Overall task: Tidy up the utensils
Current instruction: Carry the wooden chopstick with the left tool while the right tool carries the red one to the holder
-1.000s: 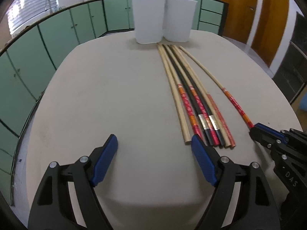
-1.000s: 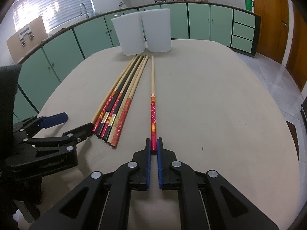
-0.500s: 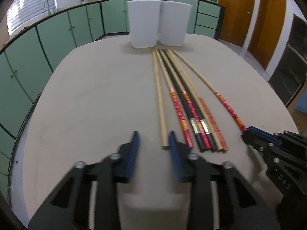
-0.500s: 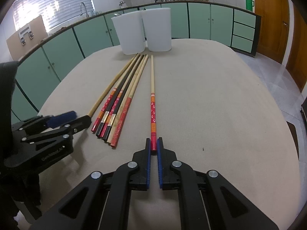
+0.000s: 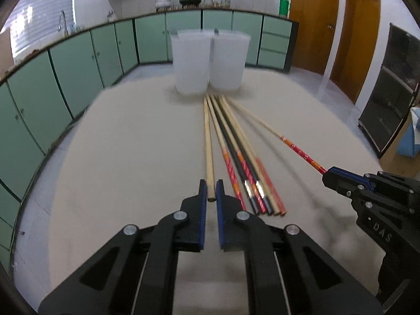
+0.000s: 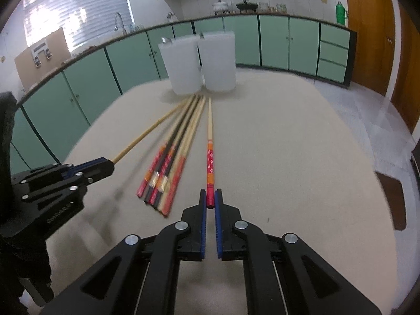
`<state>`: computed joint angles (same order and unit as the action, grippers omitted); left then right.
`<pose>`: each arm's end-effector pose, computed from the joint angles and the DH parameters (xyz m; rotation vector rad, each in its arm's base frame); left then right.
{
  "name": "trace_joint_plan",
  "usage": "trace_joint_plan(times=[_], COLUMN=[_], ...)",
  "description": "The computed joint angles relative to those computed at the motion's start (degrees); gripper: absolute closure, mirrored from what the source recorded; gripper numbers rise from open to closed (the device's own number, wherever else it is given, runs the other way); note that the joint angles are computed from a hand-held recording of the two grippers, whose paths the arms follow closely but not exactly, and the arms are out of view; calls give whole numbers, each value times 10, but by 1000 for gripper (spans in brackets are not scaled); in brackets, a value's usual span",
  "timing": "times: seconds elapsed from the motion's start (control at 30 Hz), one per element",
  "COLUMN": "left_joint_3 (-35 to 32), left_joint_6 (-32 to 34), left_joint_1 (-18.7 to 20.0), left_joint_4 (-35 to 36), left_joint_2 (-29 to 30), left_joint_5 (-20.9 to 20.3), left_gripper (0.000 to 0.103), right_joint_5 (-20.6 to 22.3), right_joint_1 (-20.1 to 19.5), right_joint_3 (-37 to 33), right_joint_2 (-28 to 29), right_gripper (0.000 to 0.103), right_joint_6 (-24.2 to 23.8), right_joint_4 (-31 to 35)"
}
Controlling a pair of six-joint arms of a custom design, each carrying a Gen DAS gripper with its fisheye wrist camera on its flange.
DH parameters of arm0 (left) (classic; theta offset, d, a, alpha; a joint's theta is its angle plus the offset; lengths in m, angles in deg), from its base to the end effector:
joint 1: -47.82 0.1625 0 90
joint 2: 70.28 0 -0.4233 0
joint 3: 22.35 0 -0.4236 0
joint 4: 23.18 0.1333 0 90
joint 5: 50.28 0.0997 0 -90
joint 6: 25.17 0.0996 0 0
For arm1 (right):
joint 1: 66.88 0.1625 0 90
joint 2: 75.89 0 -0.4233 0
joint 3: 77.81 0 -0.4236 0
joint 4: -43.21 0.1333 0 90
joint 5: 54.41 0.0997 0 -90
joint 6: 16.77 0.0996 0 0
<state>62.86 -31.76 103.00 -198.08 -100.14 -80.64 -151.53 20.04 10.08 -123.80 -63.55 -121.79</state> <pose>-0.2309 -0.7159 0.0302 0.2092 2.1651 -0.9665 0.0807 -0.7521 0.1807 0.9519 -2.5157 0.6989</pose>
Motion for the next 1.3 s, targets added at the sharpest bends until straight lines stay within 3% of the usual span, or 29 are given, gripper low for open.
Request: trace_joint_plan(times=[0.17, 0.43, 0.6, 0.77, 1.0, 1.13, 1.3], left_joint_3=[1, -41, -82, -113, -142, -195, -330], left_joint_6=[68, 164, 203, 215, 237, 288, 374], left_joint_1=[-22, -39, -40, -36, -39, -41, -39], left_joint_4=[-70, -153, -161, -145, -152, -173, -197], left_joint_2=[-12, -16, -11, -9, -9, 9, 66], left_joint_5=[19, 8, -8, -27, -52, -65, -87], left_gripper=[97, 97, 97, 97, 97, 97, 97], right_joint_5=[30, 70, 83, 68, 89, 107, 115], right_joint_1=[11, 33, 52, 70, 86, 96, 110], right_joint_3=[-4, -53, -114, -183, -262, -324, -448], right_joint_2=[-23, -32, -14, 19, 48, 74, 140], right_gripper=[97, 97, 97, 97, 97, 97, 97], right_joint_6=[-3, 3, 8, -2, -5, 0, 13], right_joint_4=[2, 31, 74, 116, 150, 162, 188])
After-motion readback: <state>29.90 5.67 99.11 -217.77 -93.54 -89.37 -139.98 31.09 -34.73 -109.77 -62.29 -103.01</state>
